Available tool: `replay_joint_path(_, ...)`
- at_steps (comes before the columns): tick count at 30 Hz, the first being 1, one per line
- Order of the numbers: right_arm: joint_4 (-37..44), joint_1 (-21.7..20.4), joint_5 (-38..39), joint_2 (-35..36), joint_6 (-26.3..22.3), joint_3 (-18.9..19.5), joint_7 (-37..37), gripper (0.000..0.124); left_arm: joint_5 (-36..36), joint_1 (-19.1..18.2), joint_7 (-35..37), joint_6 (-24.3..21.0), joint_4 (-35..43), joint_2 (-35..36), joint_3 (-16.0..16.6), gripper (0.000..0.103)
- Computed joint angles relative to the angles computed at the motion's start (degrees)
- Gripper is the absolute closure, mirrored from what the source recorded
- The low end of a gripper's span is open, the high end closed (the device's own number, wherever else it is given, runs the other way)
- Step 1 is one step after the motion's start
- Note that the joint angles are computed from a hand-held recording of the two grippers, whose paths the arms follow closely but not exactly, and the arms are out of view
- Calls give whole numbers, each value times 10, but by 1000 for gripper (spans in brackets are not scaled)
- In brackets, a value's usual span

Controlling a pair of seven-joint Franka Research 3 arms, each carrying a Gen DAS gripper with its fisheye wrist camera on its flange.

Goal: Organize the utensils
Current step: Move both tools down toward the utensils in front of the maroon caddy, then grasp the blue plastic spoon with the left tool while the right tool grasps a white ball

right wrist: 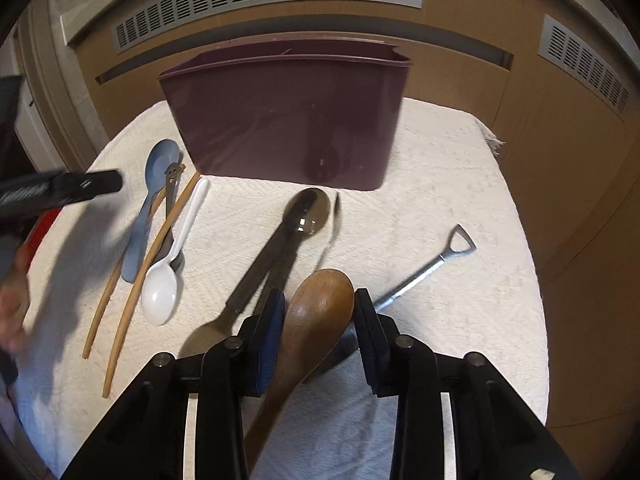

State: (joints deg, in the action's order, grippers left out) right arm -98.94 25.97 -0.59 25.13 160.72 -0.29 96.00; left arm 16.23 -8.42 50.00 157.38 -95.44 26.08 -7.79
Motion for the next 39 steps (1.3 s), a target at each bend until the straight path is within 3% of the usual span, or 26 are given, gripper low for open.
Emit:
replay_joint_path(3, -17, -22, 32, -8, 14, 19, -27, 90, -5, -6, 12, -70, 95, 60, 3, 54)
replay_joint_path(5, -34, -25, 36, -17, 30, 18, -37, 86, 5, -15, 14, -91, 130, 84, 10, 61)
replay_joint_path(7, -50, -21, 34, -26, 47, 11, -37, 61, 18, -21, 16, -86, 133, 89, 16, 82)
replay_joint_path(9, -65, 0, 10, -36, 68, -16, -14, 49, 35, -27, 21, -79, 119, 80, 20, 90)
replay_joint_path(14, -74, 75, -123, -46, 65, -109, 97, 31, 86, -42, 41, -38, 31, 26, 22, 91)
replay_joint_path(17, -71, 65, -154, -49, 46, -98, 118, 27, 91, -37, 54, -16, -19, -5, 12, 91)
replay_joint_path(19, -68, 47, -145, -49, 34, -78, 124, 21, 64, -15, 89, 5, -58, -26, -12, 91)
replay_joint_path(22, -50, 31, -143, -42, 4, -58, 130, 21, 45, -7, 129, 25, -95, -49, -28, 91)
replay_joint_path(24, -43, -13, -85, -36, 24, -7, 70, 22, 17, 5, 170, 33, -107, -55, -47, 91)
replay_joint_path(26, -15, -22, -55, -20, 13, 7, 42, 32, -52, 40, 247, 47, -125, -60, -90, 91)
replay_joint_path(27, 6, -16, -54, -8, 3, 2, 39, 47, -72, 46, 266, 50, -131, -63, -96, 91)
replay_joint_path(28, 34, -8, -59, 9, -12, -6, 37, 58, -81, 44, 275, 53, -139, -69, -94, 91)
replay_joint_path(31, 118, -2, -51, 61, -56, -8, 24, 65, -68, 16, 247, 56, -151, -84, -59, 89)
replay_joint_path(35, 210, 4, -42, 121, -113, -13, 15, 75, -92, 17, 213, 54, -171, -109, -49, 85)
replay_joint_path(36, 230, -1, -35, 133, -131, -9, 6, 81, -98, 17, 203, 49, -172, -113, -48, 79)
replay_joint_path(39, 233, 0, -27, 136, -130, -12, 4, 83, -99, 7, 158, 38, -175, -122, -39, 56)
